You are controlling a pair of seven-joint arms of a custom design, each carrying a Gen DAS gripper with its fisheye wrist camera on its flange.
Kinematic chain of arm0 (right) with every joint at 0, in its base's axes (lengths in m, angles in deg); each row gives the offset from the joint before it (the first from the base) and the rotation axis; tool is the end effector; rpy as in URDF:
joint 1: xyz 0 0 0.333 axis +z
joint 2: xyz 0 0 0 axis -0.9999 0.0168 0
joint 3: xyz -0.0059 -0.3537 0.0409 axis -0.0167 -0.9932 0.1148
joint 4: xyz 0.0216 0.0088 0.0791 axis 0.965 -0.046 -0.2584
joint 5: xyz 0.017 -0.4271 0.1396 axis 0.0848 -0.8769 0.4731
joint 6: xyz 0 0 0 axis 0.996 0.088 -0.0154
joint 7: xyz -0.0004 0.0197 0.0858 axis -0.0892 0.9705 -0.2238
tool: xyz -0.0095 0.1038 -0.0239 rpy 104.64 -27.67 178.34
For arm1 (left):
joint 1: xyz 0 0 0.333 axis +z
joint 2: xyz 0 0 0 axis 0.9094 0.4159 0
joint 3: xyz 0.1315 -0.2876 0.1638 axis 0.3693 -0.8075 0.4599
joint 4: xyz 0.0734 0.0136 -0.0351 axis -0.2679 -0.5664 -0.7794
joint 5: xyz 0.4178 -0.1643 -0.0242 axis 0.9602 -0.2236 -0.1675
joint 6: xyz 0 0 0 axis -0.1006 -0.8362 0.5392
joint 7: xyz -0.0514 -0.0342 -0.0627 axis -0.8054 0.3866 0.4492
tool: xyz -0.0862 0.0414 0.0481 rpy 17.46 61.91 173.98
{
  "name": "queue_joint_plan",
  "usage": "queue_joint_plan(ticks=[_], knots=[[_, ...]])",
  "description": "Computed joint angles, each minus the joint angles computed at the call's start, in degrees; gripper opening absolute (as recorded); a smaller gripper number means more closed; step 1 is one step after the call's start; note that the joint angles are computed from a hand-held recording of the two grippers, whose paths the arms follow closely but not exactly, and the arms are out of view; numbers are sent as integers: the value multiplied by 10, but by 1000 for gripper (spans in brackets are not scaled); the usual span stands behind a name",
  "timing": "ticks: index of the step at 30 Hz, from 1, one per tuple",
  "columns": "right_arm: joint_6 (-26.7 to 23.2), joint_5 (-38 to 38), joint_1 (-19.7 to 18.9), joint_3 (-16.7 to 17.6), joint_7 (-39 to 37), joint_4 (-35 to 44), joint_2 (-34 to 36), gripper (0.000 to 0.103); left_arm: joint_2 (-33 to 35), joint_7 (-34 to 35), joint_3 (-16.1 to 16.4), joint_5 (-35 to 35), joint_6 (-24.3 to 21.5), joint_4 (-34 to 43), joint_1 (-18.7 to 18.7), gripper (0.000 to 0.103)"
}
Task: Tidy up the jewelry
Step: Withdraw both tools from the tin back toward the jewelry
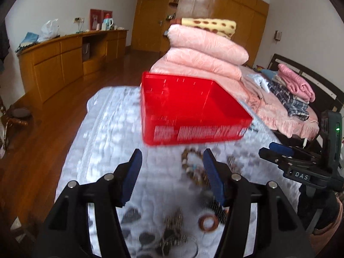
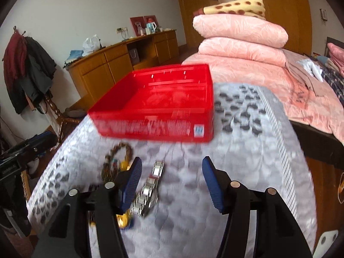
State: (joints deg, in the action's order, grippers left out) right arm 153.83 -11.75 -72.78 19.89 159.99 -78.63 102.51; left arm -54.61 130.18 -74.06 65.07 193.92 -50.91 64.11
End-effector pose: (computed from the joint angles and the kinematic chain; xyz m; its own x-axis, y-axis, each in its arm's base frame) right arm 0.7100 0.2600 0.4878 0.2307 -0.9543 -0.1898 -0.6820 -0.0195 -0.7311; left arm 0.6738 -0.1342 0.5122 -0.1843 -0.9688 0.1657 -0.6338 -0.0116 -0.7734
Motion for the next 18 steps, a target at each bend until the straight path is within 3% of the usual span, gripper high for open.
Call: queue_joint_plan(ticks=[4,18], knots=[[4,27,-14,24,-28,-38,-18,58,-16,-63,26,61,-10,-38,-20,58],[5,47,1,28,-38,-78,-38,58,-24,-59,21,53,-56,-75,-24,54]])
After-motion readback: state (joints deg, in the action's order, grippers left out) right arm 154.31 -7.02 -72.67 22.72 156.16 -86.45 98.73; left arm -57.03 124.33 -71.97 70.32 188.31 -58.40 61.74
